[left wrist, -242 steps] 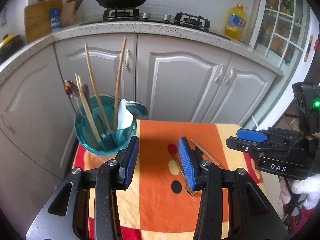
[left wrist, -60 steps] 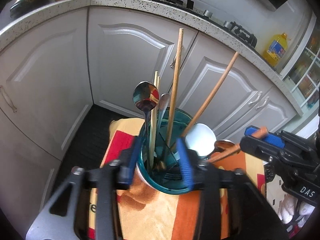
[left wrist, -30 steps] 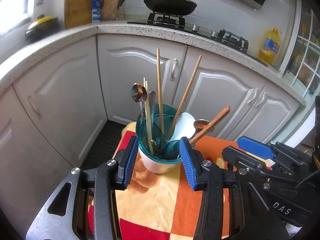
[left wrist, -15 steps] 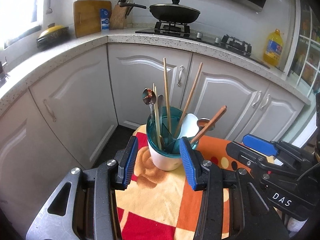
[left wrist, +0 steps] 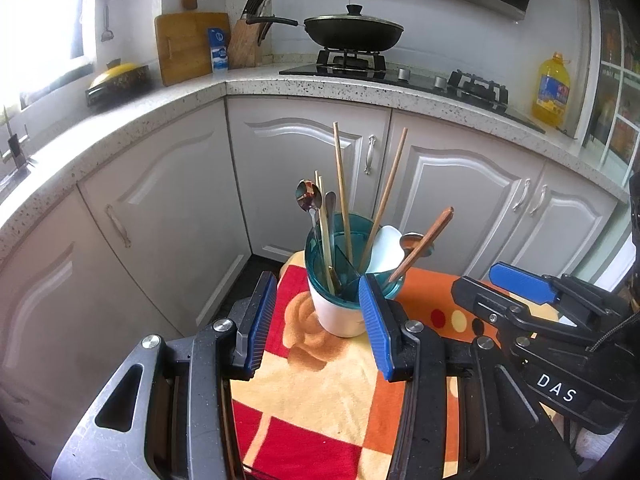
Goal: Organize utensils
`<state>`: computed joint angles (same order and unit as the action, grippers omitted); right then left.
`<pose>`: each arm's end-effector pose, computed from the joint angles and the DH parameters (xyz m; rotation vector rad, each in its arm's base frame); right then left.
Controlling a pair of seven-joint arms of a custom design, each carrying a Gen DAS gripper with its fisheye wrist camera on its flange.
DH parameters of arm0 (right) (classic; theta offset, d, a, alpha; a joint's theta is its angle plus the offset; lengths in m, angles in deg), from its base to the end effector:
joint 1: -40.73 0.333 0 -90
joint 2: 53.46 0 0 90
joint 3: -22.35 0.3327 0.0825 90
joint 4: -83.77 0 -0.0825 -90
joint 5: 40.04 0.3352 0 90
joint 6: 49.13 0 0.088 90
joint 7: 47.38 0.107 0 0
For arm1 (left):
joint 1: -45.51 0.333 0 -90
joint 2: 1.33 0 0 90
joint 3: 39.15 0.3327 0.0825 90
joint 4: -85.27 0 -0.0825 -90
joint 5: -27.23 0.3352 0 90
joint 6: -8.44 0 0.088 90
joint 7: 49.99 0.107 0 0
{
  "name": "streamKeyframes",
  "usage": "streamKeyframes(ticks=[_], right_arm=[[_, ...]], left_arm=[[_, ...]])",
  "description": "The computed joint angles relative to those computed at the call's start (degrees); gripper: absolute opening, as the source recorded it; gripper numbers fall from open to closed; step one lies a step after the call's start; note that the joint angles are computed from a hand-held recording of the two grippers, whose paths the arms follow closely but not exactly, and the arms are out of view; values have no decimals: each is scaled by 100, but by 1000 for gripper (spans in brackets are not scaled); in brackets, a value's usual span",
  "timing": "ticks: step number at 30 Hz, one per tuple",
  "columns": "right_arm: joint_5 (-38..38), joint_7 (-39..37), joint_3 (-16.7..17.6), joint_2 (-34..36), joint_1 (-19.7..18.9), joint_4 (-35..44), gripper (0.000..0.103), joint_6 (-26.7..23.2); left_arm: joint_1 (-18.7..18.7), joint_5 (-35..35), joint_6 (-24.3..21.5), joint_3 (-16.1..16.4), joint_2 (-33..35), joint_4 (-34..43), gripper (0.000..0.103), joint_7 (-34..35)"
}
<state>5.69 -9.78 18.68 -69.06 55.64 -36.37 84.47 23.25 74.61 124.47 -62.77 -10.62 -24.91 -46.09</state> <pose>0.4550 0.0987 0.6254 -2.0703 0.9755 -0.1630 0.3615 -0.3357 0.6258 -1.9687 1.2894 -0.6466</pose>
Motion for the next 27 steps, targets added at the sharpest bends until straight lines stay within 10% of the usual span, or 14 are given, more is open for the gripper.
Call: streamKeyframes(ticks=[27], right_arm=[[-189, 41, 45, 22, 28, -1, 50, 20]], left_arm=[[43, -193, 120, 26, -36, -97, 42, 14]])
